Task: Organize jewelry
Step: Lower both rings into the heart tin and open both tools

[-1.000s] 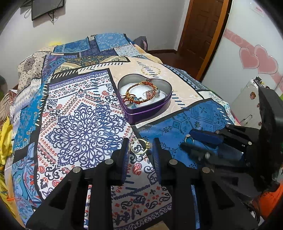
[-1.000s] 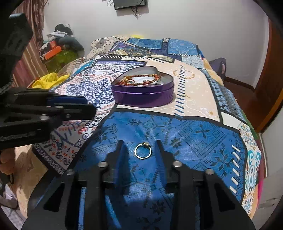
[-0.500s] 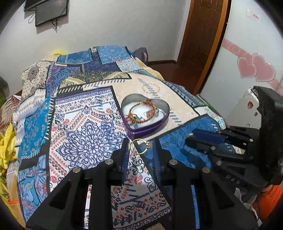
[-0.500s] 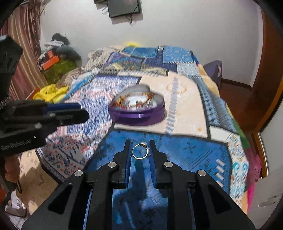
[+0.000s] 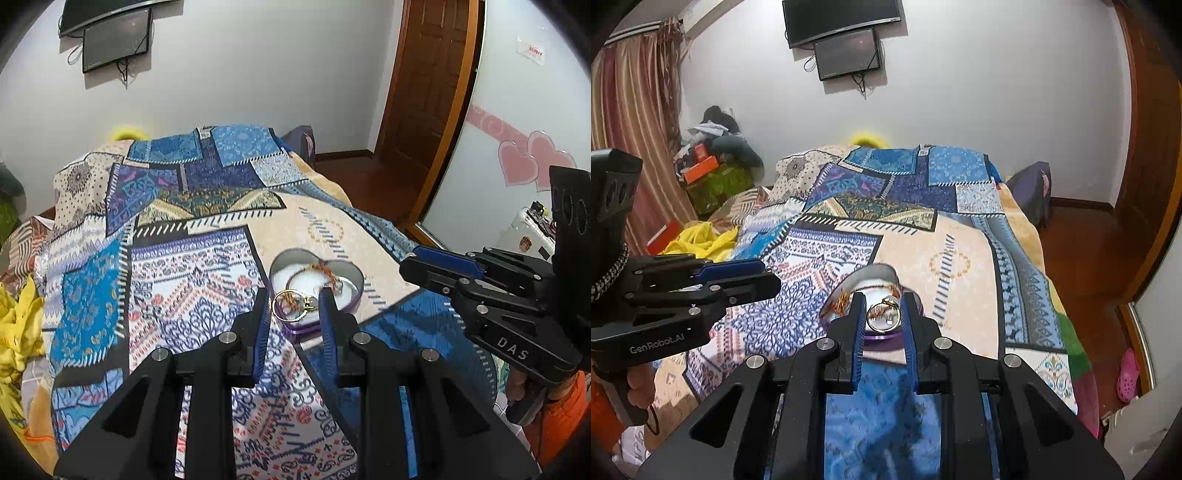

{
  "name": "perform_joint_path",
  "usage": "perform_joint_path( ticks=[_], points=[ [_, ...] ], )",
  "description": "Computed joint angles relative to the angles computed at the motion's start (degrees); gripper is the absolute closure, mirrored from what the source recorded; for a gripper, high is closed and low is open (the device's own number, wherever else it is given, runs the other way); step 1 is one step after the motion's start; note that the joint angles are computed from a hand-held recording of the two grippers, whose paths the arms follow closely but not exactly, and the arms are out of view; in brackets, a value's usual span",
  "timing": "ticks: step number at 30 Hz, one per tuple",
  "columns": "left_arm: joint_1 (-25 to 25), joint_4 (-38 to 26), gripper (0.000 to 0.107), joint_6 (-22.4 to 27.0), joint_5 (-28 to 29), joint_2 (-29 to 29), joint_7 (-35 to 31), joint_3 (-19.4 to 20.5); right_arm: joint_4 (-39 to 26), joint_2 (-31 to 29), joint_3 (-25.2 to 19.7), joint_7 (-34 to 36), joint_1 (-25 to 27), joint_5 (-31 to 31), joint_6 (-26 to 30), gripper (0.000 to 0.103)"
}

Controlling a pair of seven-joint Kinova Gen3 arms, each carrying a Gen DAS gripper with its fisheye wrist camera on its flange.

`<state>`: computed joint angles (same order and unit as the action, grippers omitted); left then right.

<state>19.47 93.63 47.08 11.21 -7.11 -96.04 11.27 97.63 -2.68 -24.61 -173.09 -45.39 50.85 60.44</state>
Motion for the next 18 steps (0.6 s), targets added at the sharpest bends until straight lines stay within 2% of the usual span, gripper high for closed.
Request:
perform_joint_path(
  ticks=[14, 18],
  points=[
    [0.26, -2.27, 0.082, -0.77, 2.9, 6.82, -1.18, -0.03, 0.33, 1.61, 2.94, 1.65, 1.82, -1.75, -4.35, 0.086],
    [0.88, -3.89, 0.082, -0.37, 1.59, 9.67, -0.45, 0.54, 0.52, 1.67, 3.74, 2.9, 2.49, -2.9, -5.33, 0.086]
  ],
)
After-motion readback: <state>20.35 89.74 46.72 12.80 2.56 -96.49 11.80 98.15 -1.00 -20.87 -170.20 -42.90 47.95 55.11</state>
